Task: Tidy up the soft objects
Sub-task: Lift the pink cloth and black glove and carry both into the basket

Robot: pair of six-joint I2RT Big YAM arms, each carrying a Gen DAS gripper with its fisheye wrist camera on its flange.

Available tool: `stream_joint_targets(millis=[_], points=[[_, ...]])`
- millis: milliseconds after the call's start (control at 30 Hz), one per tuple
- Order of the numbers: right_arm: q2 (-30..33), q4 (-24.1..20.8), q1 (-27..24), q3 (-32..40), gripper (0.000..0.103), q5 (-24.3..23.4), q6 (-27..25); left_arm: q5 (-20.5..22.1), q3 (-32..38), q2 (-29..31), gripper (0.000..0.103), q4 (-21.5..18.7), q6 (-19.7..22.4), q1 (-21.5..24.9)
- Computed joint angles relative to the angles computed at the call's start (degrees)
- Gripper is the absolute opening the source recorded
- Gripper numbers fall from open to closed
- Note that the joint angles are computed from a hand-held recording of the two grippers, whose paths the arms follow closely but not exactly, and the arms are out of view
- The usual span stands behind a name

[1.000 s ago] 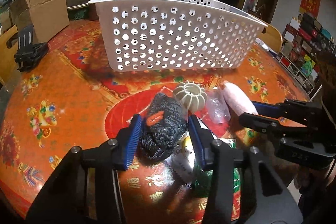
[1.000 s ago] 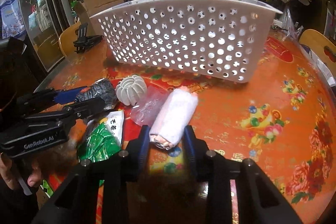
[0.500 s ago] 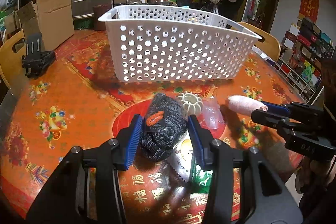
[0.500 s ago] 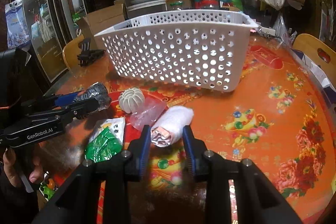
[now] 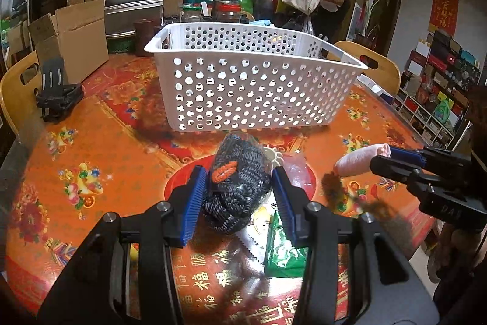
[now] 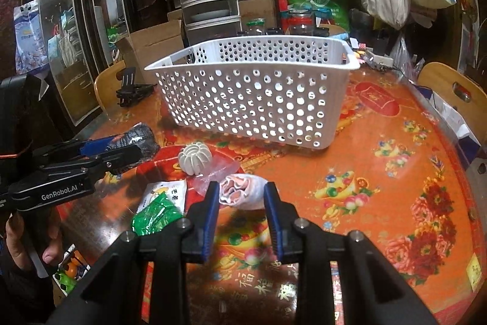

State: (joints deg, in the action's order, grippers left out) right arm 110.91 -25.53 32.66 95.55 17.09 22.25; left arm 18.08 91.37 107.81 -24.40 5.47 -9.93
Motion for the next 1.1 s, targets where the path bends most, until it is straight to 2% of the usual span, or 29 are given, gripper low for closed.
stream_joint_targets(millis=[500, 767, 933, 1100], points=[[-1.42, -0.36, 0.04, 1.81, 0.028, 1.94, -2.75, 0.06, 1.61, -1.35, 0.042, 0.00, 0.13, 0.10], [-1.49, -2.42, -0.66, 6.50, 0.028, 3.39, -6.26, 0.39, 6.69, -1.29, 0.042, -1.38, 0.13, 0.42], [-0.54, -4.74, -1.39, 11.58, 0.027, 4.11, -8.76, 0.75, 13.29, 0.31, 0.042, -4.41, 0.17, 0.38], [2.56, -9.35, -2.67, 19.68, 0.027, 3.98, -10.28, 1.42, 24.08, 4.75, 0.042, -10.68, -0.53, 0.30]])
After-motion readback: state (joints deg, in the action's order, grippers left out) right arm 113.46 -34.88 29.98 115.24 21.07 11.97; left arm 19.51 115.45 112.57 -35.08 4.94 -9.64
